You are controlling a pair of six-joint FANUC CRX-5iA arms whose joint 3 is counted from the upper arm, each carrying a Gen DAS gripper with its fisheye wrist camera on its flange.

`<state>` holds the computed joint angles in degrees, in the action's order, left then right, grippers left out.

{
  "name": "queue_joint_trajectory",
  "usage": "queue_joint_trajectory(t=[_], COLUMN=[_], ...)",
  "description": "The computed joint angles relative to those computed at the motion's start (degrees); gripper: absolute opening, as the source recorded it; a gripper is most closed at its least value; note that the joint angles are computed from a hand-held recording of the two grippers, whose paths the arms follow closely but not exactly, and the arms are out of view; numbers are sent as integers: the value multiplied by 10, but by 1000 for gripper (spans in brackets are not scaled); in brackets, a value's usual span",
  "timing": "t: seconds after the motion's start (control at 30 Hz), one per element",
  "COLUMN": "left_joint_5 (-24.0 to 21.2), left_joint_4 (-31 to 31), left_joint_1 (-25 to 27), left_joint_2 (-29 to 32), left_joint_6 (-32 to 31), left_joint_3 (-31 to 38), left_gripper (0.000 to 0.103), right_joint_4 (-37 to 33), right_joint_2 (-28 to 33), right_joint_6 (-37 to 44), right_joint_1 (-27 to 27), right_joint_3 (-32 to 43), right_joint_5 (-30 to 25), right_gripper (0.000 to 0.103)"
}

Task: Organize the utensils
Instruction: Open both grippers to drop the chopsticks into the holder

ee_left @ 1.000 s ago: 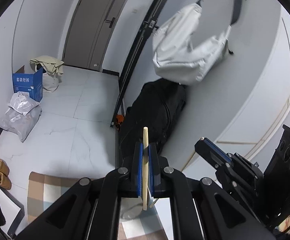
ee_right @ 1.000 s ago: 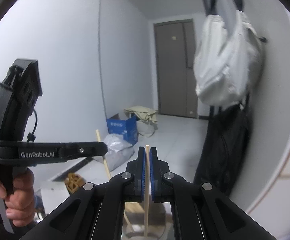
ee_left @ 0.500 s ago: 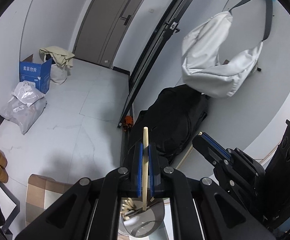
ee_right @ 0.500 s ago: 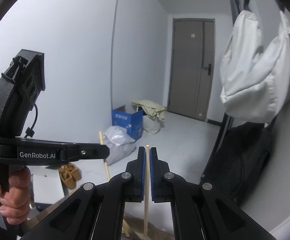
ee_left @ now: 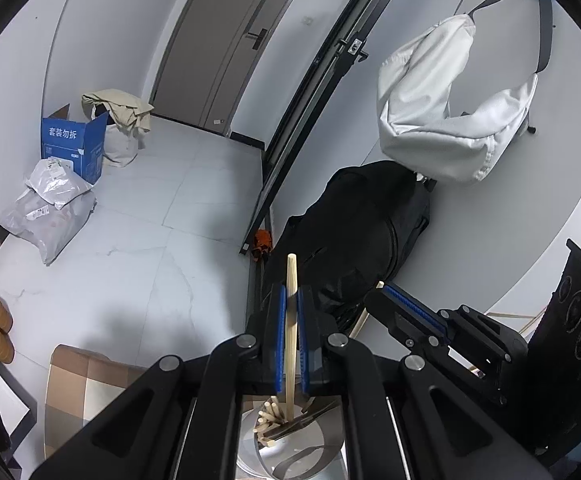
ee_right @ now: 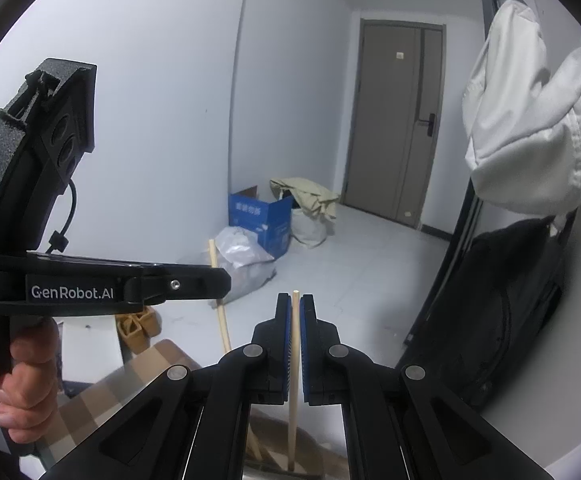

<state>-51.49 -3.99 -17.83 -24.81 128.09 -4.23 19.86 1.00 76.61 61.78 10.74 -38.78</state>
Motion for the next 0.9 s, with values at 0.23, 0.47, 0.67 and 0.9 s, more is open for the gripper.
queue_joint_trajectory(t=[0.23, 0.47, 0.67, 0.9], left_joint_5=[3, -14, -35, -116], left_joint_4=[57, 153, 92, -68], left_joint_1=[20, 61, 43, -45], left_joint_2=[-5, -6, -20, -7], left_joint_6=[-51, -121, -68, 39], left_joint_3=[-25, -51, -32, 45], left_gripper=[1, 23, 55, 68], right_joint_4=[-28, -77, -79, -1], right_joint_2=[15, 22, -11, -78], right_joint_6=[28, 33, -46, -176], right_joint_1=[-5, -12, -27, -13], right_joint_3=[17, 33, -8, -93], right_joint_5=[-24, -63, -43, 0], right_gripper=[3, 4, 43, 48])
